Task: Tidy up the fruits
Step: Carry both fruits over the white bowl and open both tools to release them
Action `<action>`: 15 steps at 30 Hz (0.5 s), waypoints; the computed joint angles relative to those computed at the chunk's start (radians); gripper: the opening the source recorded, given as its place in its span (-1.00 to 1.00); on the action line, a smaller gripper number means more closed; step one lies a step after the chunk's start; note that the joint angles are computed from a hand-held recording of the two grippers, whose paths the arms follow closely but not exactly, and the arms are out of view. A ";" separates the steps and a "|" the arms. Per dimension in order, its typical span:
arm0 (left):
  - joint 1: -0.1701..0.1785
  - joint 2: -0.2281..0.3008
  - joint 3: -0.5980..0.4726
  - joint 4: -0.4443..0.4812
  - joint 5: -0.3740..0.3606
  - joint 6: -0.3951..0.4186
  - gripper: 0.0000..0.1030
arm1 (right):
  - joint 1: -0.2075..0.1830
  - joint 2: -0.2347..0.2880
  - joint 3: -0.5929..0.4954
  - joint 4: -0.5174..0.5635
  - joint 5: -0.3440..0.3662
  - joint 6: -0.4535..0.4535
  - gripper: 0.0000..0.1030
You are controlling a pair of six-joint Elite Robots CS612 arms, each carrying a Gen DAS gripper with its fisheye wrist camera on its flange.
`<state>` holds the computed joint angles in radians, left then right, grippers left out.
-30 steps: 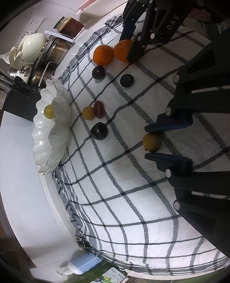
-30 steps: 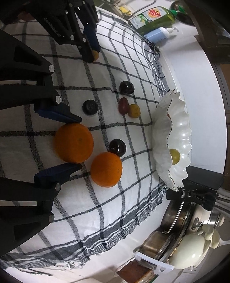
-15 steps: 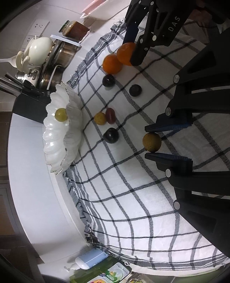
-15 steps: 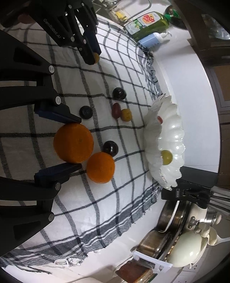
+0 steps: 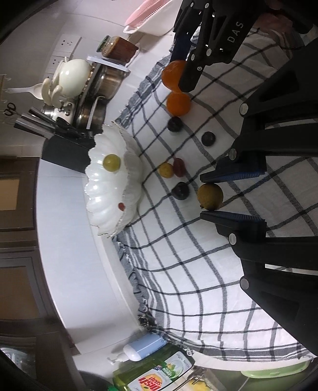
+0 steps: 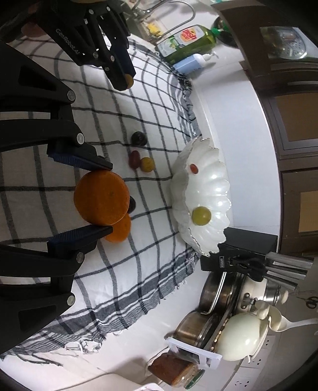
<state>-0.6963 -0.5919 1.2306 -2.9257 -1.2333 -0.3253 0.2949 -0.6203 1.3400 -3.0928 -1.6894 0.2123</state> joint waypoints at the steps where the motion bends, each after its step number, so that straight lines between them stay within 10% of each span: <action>1: -0.001 -0.002 0.001 -0.007 0.003 0.003 -0.53 | -0.001 -0.002 0.001 -0.005 0.002 0.001 -0.12; 15: 0.000 -0.001 -0.041 -0.039 0.035 0.023 -0.53 | -0.011 -0.007 -0.021 -0.083 0.011 -0.013 -0.12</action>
<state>-0.6961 -0.5931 1.1895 -2.9649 -1.1984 -0.3021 0.2840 -0.6271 1.3190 -3.1756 -1.6789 0.1991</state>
